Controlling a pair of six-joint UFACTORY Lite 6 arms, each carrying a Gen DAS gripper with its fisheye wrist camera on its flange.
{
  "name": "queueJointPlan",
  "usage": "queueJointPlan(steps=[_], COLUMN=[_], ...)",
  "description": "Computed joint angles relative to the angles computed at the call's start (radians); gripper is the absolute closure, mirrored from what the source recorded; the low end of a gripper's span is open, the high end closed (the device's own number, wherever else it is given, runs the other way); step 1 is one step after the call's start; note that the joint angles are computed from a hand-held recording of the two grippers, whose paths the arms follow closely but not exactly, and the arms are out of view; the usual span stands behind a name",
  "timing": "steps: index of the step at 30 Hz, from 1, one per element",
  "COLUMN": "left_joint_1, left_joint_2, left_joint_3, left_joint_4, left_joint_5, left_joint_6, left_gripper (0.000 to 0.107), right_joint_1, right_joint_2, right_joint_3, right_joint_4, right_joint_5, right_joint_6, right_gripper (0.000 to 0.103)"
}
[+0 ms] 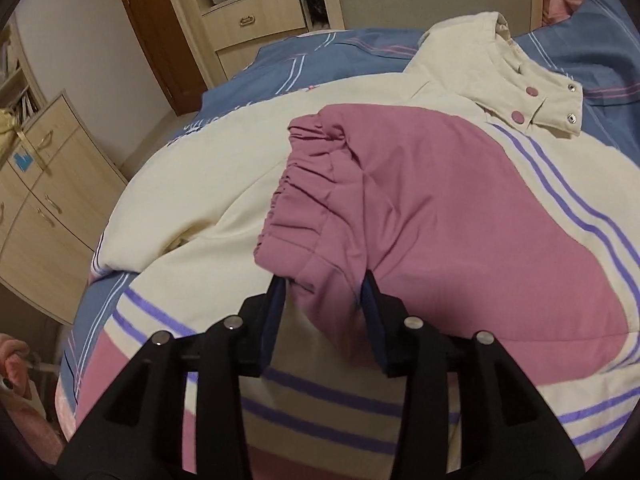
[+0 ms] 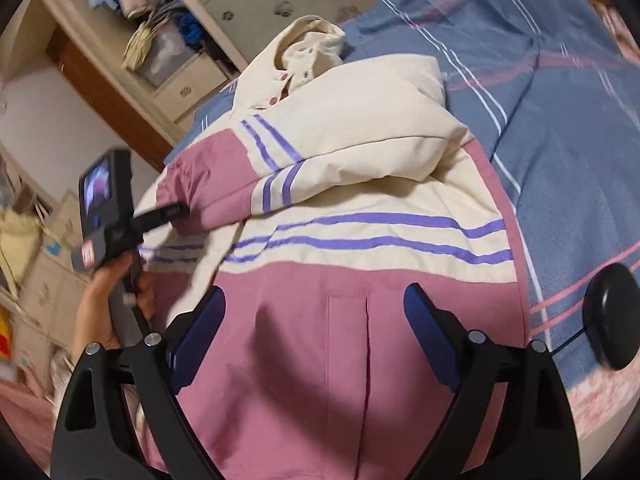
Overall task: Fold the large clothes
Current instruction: 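Carry the pink sleeve across the jacket body with the right gripper and release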
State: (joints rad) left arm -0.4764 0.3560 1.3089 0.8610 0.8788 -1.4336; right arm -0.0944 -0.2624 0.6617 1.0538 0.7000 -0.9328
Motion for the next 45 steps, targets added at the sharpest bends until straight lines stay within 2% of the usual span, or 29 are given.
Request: queueJointPlan(steps=[1, 3, 6, 10, 11, 13, 16, 21, 23, 24, 27, 29, 31, 33, 37, 39, 40, 43, 45], left_joint_1=[-0.016, -0.040, -0.039, -0.062, -0.064, -0.074, -0.080, -0.038, -0.013, -0.004, 0.014, 0.024, 0.015, 0.012, 0.024, 0.017, 0.010, -0.005, -0.004], left_joint_2=[-0.029, -0.057, -0.046, -0.014, -0.019, -0.032, -0.037, -0.058, -0.064, -0.071, -0.075, -0.058, -0.035, -0.028, -0.049, -0.048, -0.041, -0.034, -0.037], left_joint_3=[-0.029, -0.063, -0.073, -0.047, -0.050, -0.074, -0.104, -0.165, -0.172, -0.179, -0.186, -0.176, -0.150, -0.138, -0.170, -0.174, -0.168, -0.169, -0.176], left_joint_4=[0.023, 0.049, 0.026, 0.039, 0.046, 0.073, 0.112, 0.171, 0.170, 0.180, 0.183, 0.163, 0.155, 0.163, 0.195, 0.213, 0.216, 0.238, 0.251], left_joint_5=[0.015, 0.024, -0.035, -0.043, -0.064, -0.105, -0.142, -0.265, -0.309, -0.327, -0.366, -0.399, -0.369, -0.351, -0.376, -0.367, -0.354, -0.331, -0.332], left_joint_6=[-0.031, -0.068, -0.067, -0.084, -0.089, -0.123, -0.179, -0.252, -0.254, -0.264, -0.267, -0.235, -0.216, -0.220, -0.271, -0.294, -0.299, -0.327, -0.341], left_gripper=[0.061, 0.056, 0.059, 0.059, 0.054, 0.045, 0.042, 0.038, 0.037, 0.037, 0.033, 0.026, 0.026, 0.027, 0.027, 0.026, 0.025, 0.025, 0.024], right_joint_1=[-0.043, -0.088, -0.128, -0.189, -0.212, -0.297, -0.340, -0.235, -0.182, -0.174, -0.242, -0.277, -0.292, -0.285, -0.284, -0.250, -0.192, 0.053, 0.162], right_joint_2=[0.029, 0.056, 0.077, 0.156, 0.179, 0.283, 0.436, 0.641, 0.743, 0.745, 0.607, 0.605, 0.667, 0.615, 0.246, 0.037, -0.026, -0.026, 0.064], right_joint_3=[0.013, 0.032, 0.034, 0.105, 0.126, 0.203, 0.308, 0.440, 0.488, 0.482, 0.358, 0.358, 0.422, 0.412, 0.165, 0.038, 0.024, 0.081, 0.147], right_joint_4=[0.045, 0.054, 0.071, 0.081, 0.090, 0.174, 0.281, 0.392, 0.434, 0.473, 0.658, 0.674, 0.562, 0.433, 0.278, 0.269, 0.228, 0.034, -0.151], right_joint_5=[0.049, 0.074, 0.053, 0.048, 0.070, 0.215, 0.385, 0.424, 0.471, 0.454, 0.301, 0.258, 0.279, 0.247, 0.063, -0.051, -0.145, -0.410, -0.534], right_joint_6=[-0.037, -0.025, -0.035, -0.016, -0.014, -0.042, -0.046, -0.008, 0.025, 0.021, -0.082, -0.070, 0.048, 0.086, 0.108, 0.130, 0.184, 0.367, 0.553], right_gripper=[0.012, 0.012, 0.012, 0.012, 0.012, 0.012, 0.012, 0.012, 0.012, 0.013, 0.018, 0.021, 0.023, 0.022, 0.022, 0.021, 0.018, 0.017, 0.018])
